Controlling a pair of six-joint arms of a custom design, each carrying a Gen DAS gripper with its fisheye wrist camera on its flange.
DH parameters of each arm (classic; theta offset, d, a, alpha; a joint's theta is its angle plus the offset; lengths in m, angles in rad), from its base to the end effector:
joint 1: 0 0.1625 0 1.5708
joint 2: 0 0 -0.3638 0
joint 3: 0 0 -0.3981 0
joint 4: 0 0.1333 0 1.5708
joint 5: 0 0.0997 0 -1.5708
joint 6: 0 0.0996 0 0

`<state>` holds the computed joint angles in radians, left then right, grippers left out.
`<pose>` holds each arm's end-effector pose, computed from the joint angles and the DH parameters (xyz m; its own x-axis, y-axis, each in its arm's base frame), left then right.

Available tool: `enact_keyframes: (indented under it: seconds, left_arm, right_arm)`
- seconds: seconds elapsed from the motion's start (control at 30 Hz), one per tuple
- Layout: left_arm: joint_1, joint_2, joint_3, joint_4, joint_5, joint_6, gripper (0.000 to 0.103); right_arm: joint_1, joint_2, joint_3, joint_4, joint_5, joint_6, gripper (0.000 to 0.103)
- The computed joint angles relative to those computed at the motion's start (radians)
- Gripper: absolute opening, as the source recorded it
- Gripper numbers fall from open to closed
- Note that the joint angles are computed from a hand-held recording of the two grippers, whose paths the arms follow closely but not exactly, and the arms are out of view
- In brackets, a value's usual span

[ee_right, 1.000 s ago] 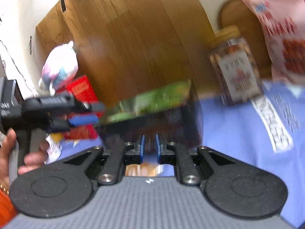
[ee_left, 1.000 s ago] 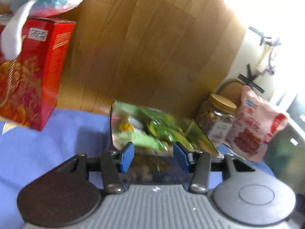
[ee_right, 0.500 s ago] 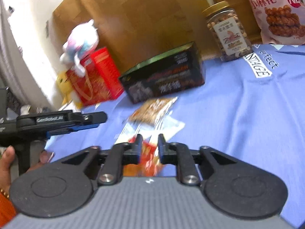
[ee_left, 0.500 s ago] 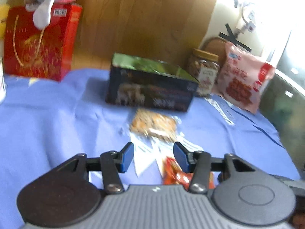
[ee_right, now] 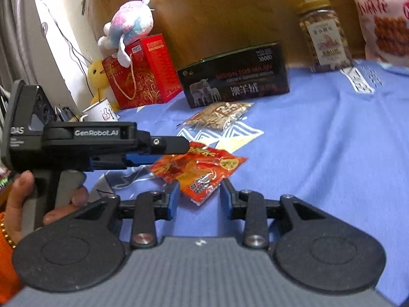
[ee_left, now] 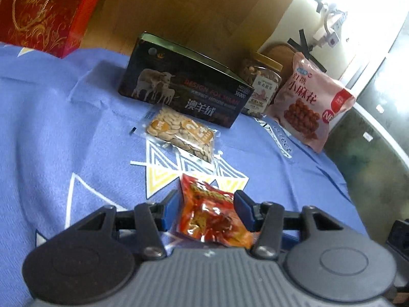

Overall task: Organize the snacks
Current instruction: 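Grasp the red spicy snack packet with the left tool and lift it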

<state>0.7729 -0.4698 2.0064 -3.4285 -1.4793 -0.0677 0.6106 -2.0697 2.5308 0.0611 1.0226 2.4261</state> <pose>-0.2327 -0.4258 -0.1333 -0.7602 0.6464 -0.0651 0.6293 0.7079 -0.3208 -0.0629 -0.2701 0.1760 -0.9167 0.1447 0.3724 -0.2553 0.5047 -0.8247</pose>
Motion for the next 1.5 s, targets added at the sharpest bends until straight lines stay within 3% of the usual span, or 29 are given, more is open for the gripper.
enact_keyframes:
  seconds: [0.2, 0.4, 0.73, 0.87, 0.97, 1.1, 1.27, 1.5]
  left_arm:
    - [0.011, -0.009, -0.008, 0.029, -0.021, -0.009, 0.045]
    - [0.02, 0.007, -0.017, 0.006, -0.034, 0.02, 0.047]
    - [0.018, -0.013, -0.033, 0.083, -0.031, 0.025, 0.045]
    - [0.018, -0.021, -0.04, 0.114, -0.03, 0.032, 0.042]
    - [0.015, -0.018, -0.032, 0.095, -0.007, 0.032, 0.025]
    - [0.032, -0.026, -0.032, 0.105, -0.02, 0.018, 0.019]
    - [0.019, -0.027, -0.029, 0.101, 0.002, 0.022, 0.018]
    - [0.018, -0.029, -0.034, 0.116, 0.003, 0.002, 0.02]
  right_arm:
    - [0.061, 0.071, -0.054, -0.034, 0.053, 0.054, 0.037]
    - [-0.035, 0.069, -0.053, 0.023, -0.076, 0.065, 0.037]
    - [-0.094, 0.088, -0.065, 0.079, -0.163, 0.064, 0.038]
    - [-0.092, 0.082, -0.058, 0.071, -0.159, 0.064, 0.038]
    - [-0.098, 0.081, -0.058, 0.075, -0.164, 0.057, 0.037]
    - [-0.084, 0.07, -0.049, 0.058, -0.144, 0.067, 0.036]
    - [-0.063, 0.055, -0.042, 0.032, -0.106, 0.09, 0.027]
    - [-0.071, 0.053, -0.042, 0.033, -0.108, 0.087, 0.027]
